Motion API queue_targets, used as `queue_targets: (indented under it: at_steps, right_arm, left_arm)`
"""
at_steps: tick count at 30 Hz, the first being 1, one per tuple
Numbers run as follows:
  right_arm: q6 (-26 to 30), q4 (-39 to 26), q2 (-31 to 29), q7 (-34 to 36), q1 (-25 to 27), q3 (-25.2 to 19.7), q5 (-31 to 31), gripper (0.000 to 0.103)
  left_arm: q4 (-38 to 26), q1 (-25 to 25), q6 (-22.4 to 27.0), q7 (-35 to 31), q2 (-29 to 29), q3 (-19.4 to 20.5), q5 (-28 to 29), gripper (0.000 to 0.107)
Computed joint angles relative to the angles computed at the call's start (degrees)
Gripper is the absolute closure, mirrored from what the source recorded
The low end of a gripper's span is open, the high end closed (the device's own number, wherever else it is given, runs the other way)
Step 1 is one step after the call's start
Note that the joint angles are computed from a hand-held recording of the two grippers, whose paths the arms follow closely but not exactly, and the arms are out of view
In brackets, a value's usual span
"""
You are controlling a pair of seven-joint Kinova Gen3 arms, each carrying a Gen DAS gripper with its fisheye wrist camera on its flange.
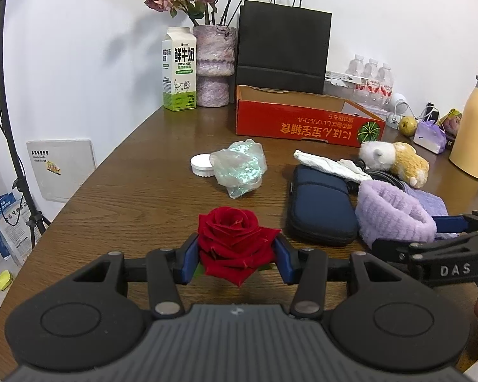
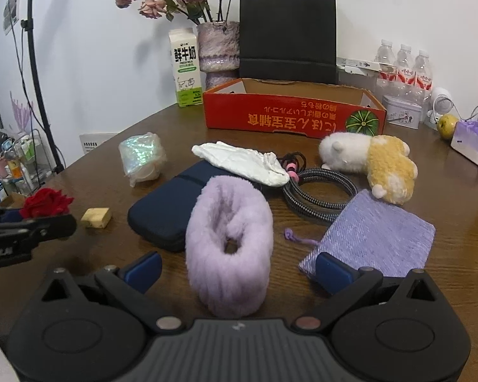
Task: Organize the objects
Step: 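Grasp the lilac fluffy headband with the right tool while left holds rose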
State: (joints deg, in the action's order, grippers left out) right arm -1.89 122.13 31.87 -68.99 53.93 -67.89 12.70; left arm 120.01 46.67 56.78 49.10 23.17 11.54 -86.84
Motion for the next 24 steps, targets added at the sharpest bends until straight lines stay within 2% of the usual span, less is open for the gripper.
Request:
queue_targets:
  at_steps: [6,8,10,11,13,15,19,24]
  right_arm:
    - [-0.4,-1.6,0.0,-0.1,-3.7,3.1,0.5,0.012]
    - [-0.2,-2.0,0.0,-0.1,-4.8,4.0,0.9,0.021]
    - [1.2,-3.1,0.5,0.1,-5.6,4.3,1.0,0.038]
    - [2.2,-3.7,0.9,0.5,-5.7,4.2,0.6,0.041]
    - [3.2,-4.3,2.0,2.0,-5.4,3.5,-0.5,0.056]
    - [1.9,-3.8,1.9,3.3,-5.4,3.7,-1.7,0.058]
    - [0.5,-3.0,2.3,4.1,-4.8,3.2,-1.7,0.069]
    - [0.0,-2.4,3.3,4.3,-2.5,1.2,-0.6,0.073]
  left_arm:
    - [0.2,-0.7,-1.1,0.2,0.0,0.0,-1.3,0.058]
    - [0.0,-0.9,-1.4,0.1,0.1,0.0,-1.6,0.058]
    - [-0.2,-1.0,-1.5,-0.1,0.2,0.0,-1.7,0.058]
    - [-0.3,-1.0,-1.6,-0.2,0.3,0.0,-1.6,0.058]
    - [-0.5,-1.0,-1.5,-0.5,0.3,0.0,-1.4,0.058]
    - [-0.7,-0.8,-1.4,-0.8,0.4,0.0,-1.1,0.058]
    - [-1.2,-0.7,-1.5,-1.2,0.5,-0.2,-0.8,0.058]
    - [-2.2,-0.3,-1.3,-2.2,0.9,-0.4,-0.1,0.058]
